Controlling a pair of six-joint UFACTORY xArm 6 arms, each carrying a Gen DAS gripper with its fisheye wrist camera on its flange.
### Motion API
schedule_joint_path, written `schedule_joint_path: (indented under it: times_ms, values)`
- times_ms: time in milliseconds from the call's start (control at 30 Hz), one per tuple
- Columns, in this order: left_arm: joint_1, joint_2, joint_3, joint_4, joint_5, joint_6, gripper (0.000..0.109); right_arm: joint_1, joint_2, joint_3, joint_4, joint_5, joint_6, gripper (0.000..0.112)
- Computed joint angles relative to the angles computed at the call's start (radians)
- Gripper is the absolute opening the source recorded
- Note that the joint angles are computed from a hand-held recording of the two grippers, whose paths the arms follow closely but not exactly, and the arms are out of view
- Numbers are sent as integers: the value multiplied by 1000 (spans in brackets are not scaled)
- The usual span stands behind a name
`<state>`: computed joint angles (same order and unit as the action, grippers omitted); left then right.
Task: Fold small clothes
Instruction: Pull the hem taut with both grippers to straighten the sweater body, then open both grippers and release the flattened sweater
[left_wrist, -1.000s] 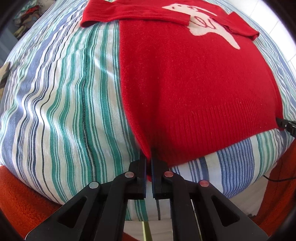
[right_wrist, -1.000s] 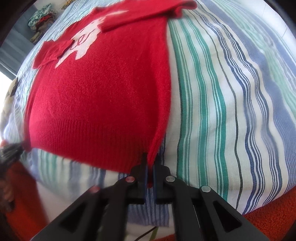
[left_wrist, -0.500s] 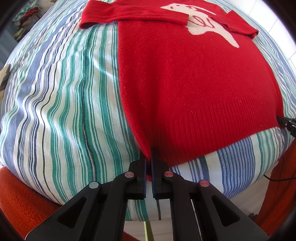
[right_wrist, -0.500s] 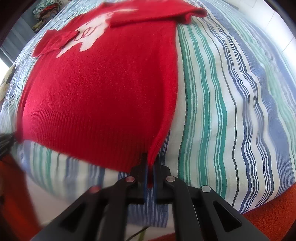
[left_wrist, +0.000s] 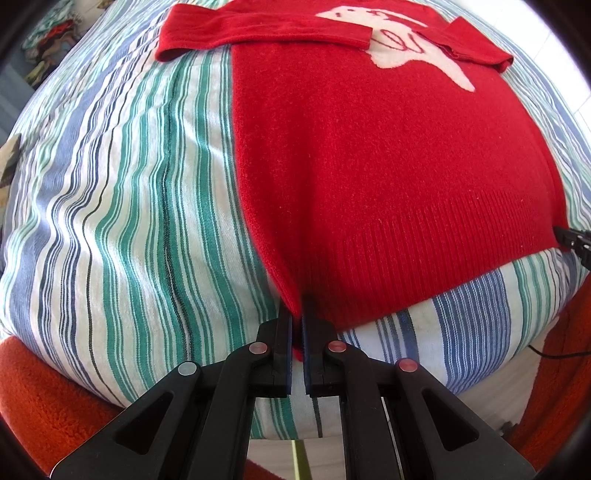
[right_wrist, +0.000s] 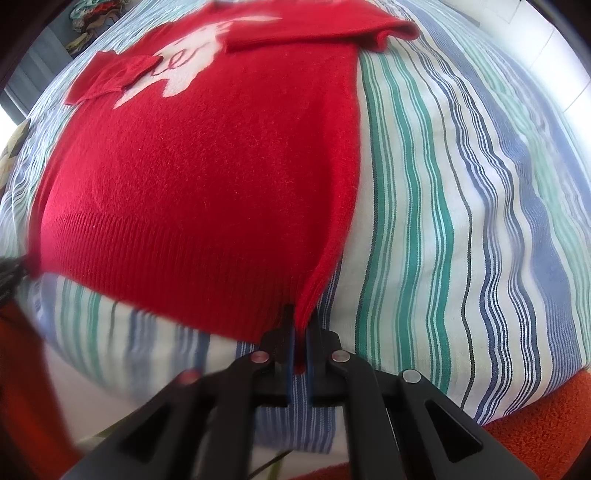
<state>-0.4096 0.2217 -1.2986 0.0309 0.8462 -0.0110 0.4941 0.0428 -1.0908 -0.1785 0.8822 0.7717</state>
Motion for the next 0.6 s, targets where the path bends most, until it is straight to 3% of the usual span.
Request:
schedule_joint_path:
  times_ms: [200,233,267,300,333,367,400,500,600]
  values:
    - [-34,-39,34,92,-24,-40,10,0,-7,-2,12,8,-3,6]
    - [-40,-49,41,112,-21,-50,19,-6,-19,8,36,-1,-9,9]
    - [-45,-60,49,136,-15,-63,39,-15,-36,21,61,-7,-18,12]
    - [-50,-71,54,172,-5,-87,54,-26,-56,36,88,-8,-33,24]
    - [-53,-77,52,203,23,-111,88,-35,-77,51,117,-4,-52,43]
    - [-52,-81,49,208,56,-120,98,-45,-98,64,149,9,-79,55]
    - [-43,-91,51,181,73,-106,95,-57,-118,73,191,31,-124,69]
    - [-2,-137,60,53,98,-67,87,-90,-162,66,242,160,-233,69]
    - [31,-189,72,18,39,-92,87,-97,-180,-21,68,292,-232,69]
